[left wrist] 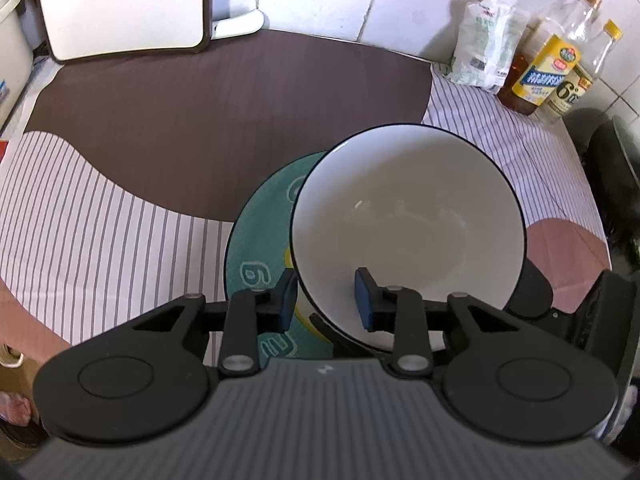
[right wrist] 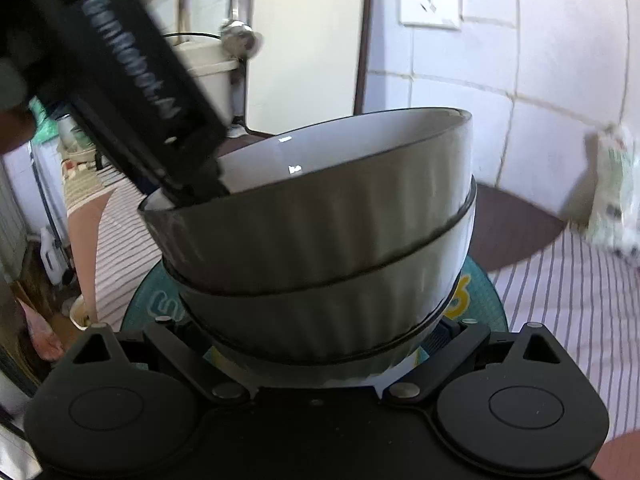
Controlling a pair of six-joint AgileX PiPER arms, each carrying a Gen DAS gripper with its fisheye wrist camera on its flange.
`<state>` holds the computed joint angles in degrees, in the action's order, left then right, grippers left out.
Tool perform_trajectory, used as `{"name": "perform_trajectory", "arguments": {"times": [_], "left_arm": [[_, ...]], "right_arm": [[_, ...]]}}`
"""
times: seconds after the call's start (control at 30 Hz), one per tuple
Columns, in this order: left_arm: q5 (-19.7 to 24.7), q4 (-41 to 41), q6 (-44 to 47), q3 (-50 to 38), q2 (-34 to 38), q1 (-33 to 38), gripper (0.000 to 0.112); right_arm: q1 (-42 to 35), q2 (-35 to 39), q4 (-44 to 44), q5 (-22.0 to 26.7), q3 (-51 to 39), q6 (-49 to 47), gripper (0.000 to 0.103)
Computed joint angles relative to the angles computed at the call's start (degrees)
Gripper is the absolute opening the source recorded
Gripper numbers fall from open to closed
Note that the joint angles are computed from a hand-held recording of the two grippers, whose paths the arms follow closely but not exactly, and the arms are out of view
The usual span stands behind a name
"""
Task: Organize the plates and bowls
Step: 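Carry the bowl stack with both grippers over the egg plate stack, then lower the bowl stack onto the egg plate and open both grippers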
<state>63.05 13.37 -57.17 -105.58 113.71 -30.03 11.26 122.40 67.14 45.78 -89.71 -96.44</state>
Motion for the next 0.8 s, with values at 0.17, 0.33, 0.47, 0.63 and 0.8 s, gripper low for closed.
{"name": "perform_trajectory", "arguments": {"times": [0.17, 0.33, 0.47, 0.63, 0.8], "left_arm": [[0.2, 1.5, -2.0, 0.6, -0.2, -0.5, 0.029], [0.8, 5.3, -3.3, 1.4, -1.1, -2.2, 0.03], [0.1, 7.4, -6.1, 4.4, -4.5, -3.7, 0.035], [0.4, 10.8, -9.4, 7.5, -9.1, -6.4, 0.041], [5.1, 13.7, -10.7, 5.8, -11.5, -9.8, 0.047]], "right_arm": [[3.6, -5.0, -7.4, -9.0, 4.0, 7.0, 0.099], [5.1, -10.6, -15.8, -11.6, 7.6, 14.7, 0.1], [2.4, -13.9, -17.5, -8.7, 9.4, 18.1, 0.1], [0.5, -17.8, -24.5, -8.2, 11.3, 28.7, 0.099], [-1.7, -21.8, -31.7, -2.5, 10.0, 43.0, 0.099]]}}
